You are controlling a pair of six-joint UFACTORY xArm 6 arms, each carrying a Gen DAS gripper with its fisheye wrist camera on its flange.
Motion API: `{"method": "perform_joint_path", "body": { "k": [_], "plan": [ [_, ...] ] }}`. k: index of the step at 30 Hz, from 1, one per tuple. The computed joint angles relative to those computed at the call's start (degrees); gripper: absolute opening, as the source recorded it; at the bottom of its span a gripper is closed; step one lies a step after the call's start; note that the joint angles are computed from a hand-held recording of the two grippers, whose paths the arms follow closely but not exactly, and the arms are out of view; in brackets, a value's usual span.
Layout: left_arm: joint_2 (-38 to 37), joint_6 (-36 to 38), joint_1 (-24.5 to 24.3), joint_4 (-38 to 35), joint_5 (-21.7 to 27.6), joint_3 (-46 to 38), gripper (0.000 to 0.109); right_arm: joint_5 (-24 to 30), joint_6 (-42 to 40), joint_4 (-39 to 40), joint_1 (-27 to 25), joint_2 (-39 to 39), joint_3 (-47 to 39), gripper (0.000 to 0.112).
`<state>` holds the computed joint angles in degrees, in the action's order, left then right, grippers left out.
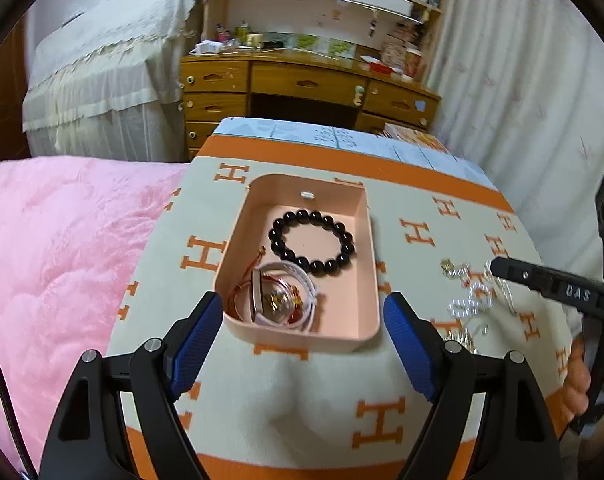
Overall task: Organize jewelry
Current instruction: 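Lift both open tools away from the pink box, then reach the left tool to the blue flower brooch beside the box and grasp it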
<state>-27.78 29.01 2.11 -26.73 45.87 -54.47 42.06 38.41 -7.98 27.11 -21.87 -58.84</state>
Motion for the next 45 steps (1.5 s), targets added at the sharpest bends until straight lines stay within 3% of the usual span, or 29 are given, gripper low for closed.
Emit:
{"method": "perform_joint_path", "body": {
  "k": [12, 16, 20, 25, 31, 37, 39, 45],
  "plan": [
    [-3.88, 1.25, 3.49, -0.62, 8.60, 1.45, 0.084, -0.07, -3.21, -2.15, 1.01, -5.77, 7.01, 0.039],
    [-3.66, -0.01, 2.55, 0.83, 8.77, 1.24, 0.084, 0.14, -3.56, -2.29, 0.94, -7.55, 9.35, 0.039],
    [-2.14, -0.04, -0.66, 1.95, 8.52, -0.56, 0.084, 0.66, -4.46, -1.07, 0.37, -8.72, 10.98, 0.039],
    [2.40, 3.65, -8.12, 8.69, 7.04, -5.68, 0.084, 1.04, -5.67, 0.27, -0.94, -10.24, 12.43, 0.039],
    [9.46, 16.42, -16.64, 20.63, 3.91, -10.49, 0.080, 0.82, -7.11, 2.50, -2.80, -11.76, 13.60, 0.039],
    [20.28, 30.42, -20.28, 27.28, 13.41, -21.12, 0.071, 1.00, -8.39, 3.56, -3.84, -11.62, 13.72, 0.039],
    [22.85, 31.79, -21.25, 30.21, 14.65, -23.46, 0.071, 0.91, -8.90, 4.15, -4.13, -11.35, 13.57, 0.039],
    [30.77, 33.82, -22.39, 33.53, 21.25, -32.56, 0.057, 0.71, -10.09, 4.93, -4.26, -11.05, 13.61, 0.039]
  ]
}}
